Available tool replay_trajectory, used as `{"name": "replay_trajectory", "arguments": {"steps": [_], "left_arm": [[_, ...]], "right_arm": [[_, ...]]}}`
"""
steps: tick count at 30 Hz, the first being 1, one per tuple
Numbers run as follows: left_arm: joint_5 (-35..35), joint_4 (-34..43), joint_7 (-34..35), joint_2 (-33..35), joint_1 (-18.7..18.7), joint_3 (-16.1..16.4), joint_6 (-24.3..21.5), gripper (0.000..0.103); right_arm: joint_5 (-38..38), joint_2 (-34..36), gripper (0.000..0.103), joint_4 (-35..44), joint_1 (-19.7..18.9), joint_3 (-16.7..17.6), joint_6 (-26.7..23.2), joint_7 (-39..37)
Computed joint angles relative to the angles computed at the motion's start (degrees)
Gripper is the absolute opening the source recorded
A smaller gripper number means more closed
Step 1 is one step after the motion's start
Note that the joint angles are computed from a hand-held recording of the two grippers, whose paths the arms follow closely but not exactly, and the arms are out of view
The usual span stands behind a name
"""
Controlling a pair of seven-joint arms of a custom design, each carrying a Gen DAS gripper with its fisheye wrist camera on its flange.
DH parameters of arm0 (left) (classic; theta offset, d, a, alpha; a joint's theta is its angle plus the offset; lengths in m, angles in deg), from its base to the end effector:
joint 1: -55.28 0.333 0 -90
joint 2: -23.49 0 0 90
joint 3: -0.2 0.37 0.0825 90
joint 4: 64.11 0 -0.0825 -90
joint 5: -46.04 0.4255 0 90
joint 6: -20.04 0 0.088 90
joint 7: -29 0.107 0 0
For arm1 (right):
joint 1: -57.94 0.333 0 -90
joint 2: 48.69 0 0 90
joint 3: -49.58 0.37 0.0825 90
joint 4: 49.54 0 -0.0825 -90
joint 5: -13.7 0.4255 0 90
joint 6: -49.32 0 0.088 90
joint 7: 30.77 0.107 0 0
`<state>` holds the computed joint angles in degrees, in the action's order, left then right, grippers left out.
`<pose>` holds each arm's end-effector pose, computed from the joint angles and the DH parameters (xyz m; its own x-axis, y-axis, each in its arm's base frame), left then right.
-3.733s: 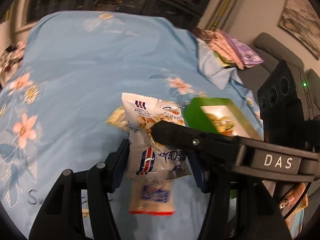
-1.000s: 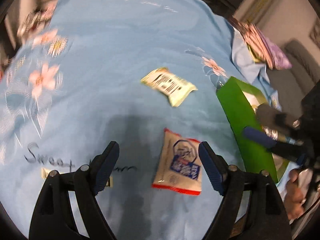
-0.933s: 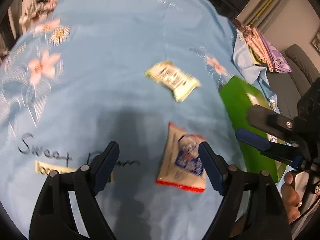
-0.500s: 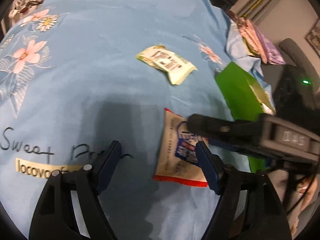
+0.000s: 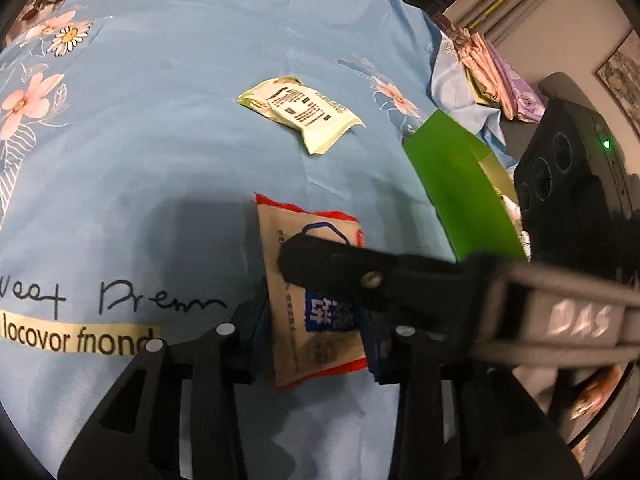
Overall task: Organize snacks
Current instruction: 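Carry the red-bordered pack over the green box and lower it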
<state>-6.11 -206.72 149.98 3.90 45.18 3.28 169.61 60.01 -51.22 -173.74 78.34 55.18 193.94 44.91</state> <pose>0.4762 -0.0402 0.4826 -0.1066 -0.8611 0.4971 -0.8611 -0.1700 -0.4792 0.5356 0.2540 0.4862 0.2028 -0.8106 -0.5494 -0.9460 -0.0174 -0.3236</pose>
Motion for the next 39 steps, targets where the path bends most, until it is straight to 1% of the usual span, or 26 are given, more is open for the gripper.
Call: {"name": "replay_trajectory", "arguments": {"steps": [1,3,6,11,16,21,25,28,33,39], "left_arm": [[-0.2,0.0,0.0,-0.1,0.0,0.0,0.0,0.036],[-0.3,0.0,-0.3,-0.5,-0.1,-0.2,0.9,0.036],[-1.3,0.2,0.2,-0.9,-0.7,0.2,1.5,0.037],[-1.6,1.2,1.0,-1.6,-2.2,-0.4,3.9,0.036],[-0.7,3.5,2.2,-0.7,-5.0,-1.2,7.0,0.036],[-1.4,6.4,4.5,1.2,-8.1,-1.8,8.4,0.037],[-3.0,8.3,7.1,2.5,-10.0,-2.9,9.9,0.037],[-3.7,9.8,8.5,3.5,-11.0,-3.9,9.8,0.037],[-2.9,12.4,8.9,5.6,-11.6,-6.1,8.8,0.037],[-1.3,15.6,8.4,8.8,-10.7,-8.5,5.9,0.036]], "right_arm": [[-1.4,-0.2,0.062,-0.1,0.1,0.2,0.6,0.7],[-0.7,-0.6,0.06,-0.4,0.2,0.2,1.7,0.1],[0.7,-1.3,0.058,-0.8,0.5,0.1,3.3,-1.6],[2.8,-3.2,0.057,-1.3,0.6,-0.5,5.3,-4.0],[8.3,-5.9,0.057,-2.6,0.5,-2.2,7.4,-9.7],[10.1,-9.2,0.057,-5.0,-0.3,-3.5,10.4,-11.2],[13.2,-11.9,0.057,-6.9,-0.2,-5.1,12.9,-13.8],[14.9,-13.9,0.057,-8.4,-0.2,-6.2,14.7,-15.7],[18.6,-16.2,0.057,-10.4,-0.3,-8.4,17.2,-17.9],[21.8,-16.9,0.057,-11.6,-1.5,-10.0,17.9,-18.0]]}}
